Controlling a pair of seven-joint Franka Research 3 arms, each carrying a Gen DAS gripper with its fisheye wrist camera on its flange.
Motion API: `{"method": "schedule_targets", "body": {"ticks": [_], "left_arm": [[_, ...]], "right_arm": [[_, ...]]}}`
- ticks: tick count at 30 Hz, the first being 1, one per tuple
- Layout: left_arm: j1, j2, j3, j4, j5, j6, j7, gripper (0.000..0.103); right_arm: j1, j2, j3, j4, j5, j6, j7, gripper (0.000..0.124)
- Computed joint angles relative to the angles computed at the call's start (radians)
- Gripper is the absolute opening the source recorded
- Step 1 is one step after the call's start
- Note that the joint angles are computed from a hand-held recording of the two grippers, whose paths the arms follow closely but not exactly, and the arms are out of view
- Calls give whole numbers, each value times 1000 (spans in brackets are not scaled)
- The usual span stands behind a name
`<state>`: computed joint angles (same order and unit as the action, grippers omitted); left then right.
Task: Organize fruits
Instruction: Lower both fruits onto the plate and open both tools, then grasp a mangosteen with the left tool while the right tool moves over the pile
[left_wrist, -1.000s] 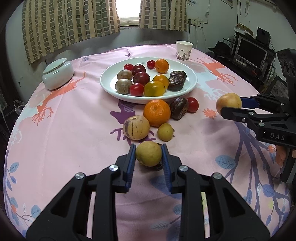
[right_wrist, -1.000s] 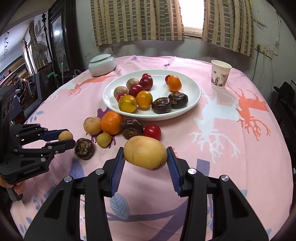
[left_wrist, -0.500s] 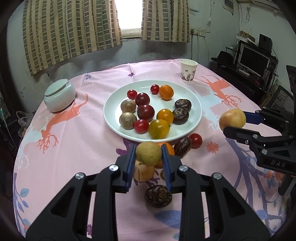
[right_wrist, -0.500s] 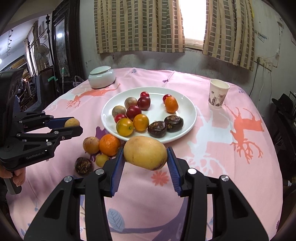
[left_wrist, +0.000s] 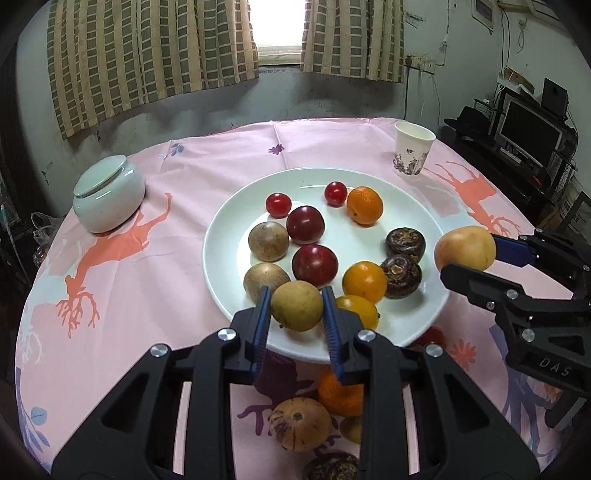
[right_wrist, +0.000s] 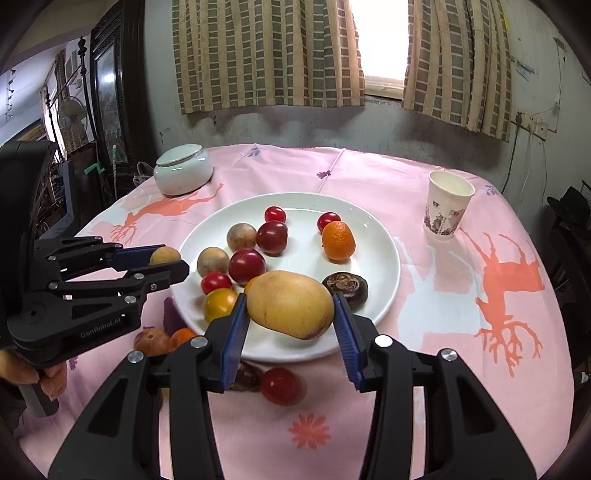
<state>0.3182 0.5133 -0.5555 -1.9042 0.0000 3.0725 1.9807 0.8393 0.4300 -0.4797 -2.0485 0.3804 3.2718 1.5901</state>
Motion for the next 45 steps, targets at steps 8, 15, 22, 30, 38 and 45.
{"method": "schedule_targets", "body": {"ticks": [8,15,22,30,38,45], "left_arm": [[-109,77,110,123,22,-51,-68,28],[-155,124,151,197,18,-85,-115,38],[-146,65,157,110,66,-6,-145,60],[-49,-39,90,-51,79,61,-168,78],[-23,-144,115,-231,153,160,-205,88],[152,-182,-29,-341,249,179,-244,90]], "right_arm": [[-138,94,100,136,-44,-78,87,46],[-219,160,155,244,-99,-134,183,47],[-195,134,134,194,-142,-69,279,59],[-117,43,82,52,-119,-44,283,61],[-11,-41,19,-111,-23,33,250,62],[123,-62,-72,-188,84,49,165,62]]}}
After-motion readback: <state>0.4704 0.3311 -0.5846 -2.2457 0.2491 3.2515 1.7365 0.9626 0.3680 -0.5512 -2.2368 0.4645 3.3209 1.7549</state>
